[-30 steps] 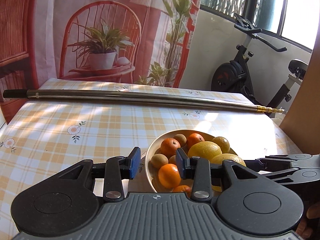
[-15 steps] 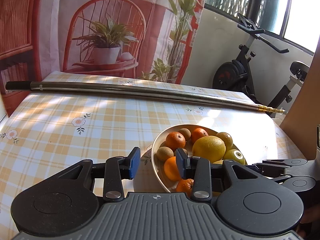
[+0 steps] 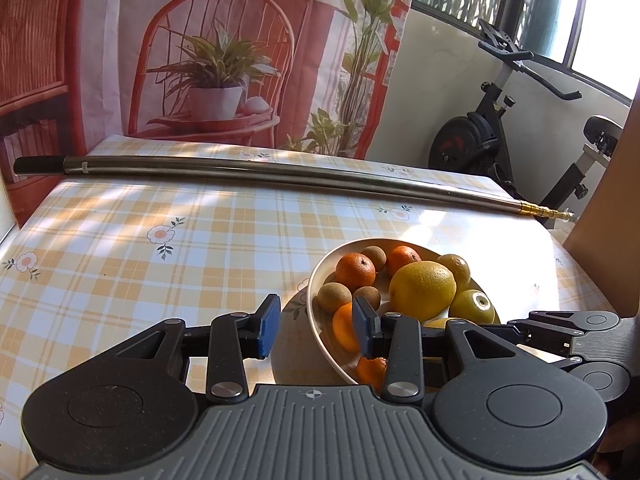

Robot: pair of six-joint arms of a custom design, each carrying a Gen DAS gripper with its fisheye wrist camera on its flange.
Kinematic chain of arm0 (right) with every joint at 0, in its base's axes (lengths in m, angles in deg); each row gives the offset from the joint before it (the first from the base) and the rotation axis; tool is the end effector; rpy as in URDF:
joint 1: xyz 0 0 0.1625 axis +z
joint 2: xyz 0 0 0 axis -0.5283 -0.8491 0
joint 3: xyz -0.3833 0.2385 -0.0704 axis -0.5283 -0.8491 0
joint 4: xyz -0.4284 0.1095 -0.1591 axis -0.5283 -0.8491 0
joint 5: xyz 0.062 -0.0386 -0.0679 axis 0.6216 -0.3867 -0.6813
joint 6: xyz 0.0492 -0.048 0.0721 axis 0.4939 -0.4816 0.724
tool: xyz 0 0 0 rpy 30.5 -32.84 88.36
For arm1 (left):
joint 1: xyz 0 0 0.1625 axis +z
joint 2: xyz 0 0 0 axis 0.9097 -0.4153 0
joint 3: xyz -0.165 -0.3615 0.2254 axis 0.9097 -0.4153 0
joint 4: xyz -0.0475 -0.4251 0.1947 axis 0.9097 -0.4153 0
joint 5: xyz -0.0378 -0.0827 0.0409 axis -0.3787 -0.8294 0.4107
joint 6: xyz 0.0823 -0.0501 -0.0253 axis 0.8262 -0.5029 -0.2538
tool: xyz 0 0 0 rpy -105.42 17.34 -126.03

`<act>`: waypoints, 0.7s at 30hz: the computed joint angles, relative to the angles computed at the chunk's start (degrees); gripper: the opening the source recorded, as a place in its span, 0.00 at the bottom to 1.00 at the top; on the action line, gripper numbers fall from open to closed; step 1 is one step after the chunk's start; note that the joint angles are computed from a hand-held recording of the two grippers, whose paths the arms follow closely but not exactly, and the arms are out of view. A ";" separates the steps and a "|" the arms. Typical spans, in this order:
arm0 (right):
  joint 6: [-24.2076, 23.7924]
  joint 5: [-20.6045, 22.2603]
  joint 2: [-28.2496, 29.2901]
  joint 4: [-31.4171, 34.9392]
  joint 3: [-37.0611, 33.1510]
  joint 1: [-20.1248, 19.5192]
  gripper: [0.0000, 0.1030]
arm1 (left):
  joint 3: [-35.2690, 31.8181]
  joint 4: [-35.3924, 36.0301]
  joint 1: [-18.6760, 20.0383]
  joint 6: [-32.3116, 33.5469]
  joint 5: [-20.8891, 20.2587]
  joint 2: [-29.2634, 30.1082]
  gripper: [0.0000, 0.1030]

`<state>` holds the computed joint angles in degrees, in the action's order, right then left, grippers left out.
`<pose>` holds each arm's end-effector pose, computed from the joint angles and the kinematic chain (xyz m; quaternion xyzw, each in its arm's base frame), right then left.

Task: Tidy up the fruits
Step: 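Lower the lemon into the plate and open the right gripper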

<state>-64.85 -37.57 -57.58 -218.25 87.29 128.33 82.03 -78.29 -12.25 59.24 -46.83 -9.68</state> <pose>0.1651 -0.7050 0.1825 0.1091 -0.8719 0.3858 0.2810 -0.3322 -0.7423 0.0966 0.3348 0.8792 -0.2952 0.1666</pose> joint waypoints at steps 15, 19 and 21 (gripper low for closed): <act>0.02 -0.84 0.32 -0.24 -0.22 0.20 0.53 | 0.35 0.27 0.02 -0.40 -0.11 -0.19 0.40; -0.09 -1.06 0.25 -0.44 -0.14 0.24 0.53 | 0.25 0.29 -0.02 -0.51 -0.09 -0.21 0.40; -0.09 -1.14 0.26 -0.49 -0.16 0.30 0.53 | 0.19 0.26 -0.05 -0.51 -0.16 -0.25 0.42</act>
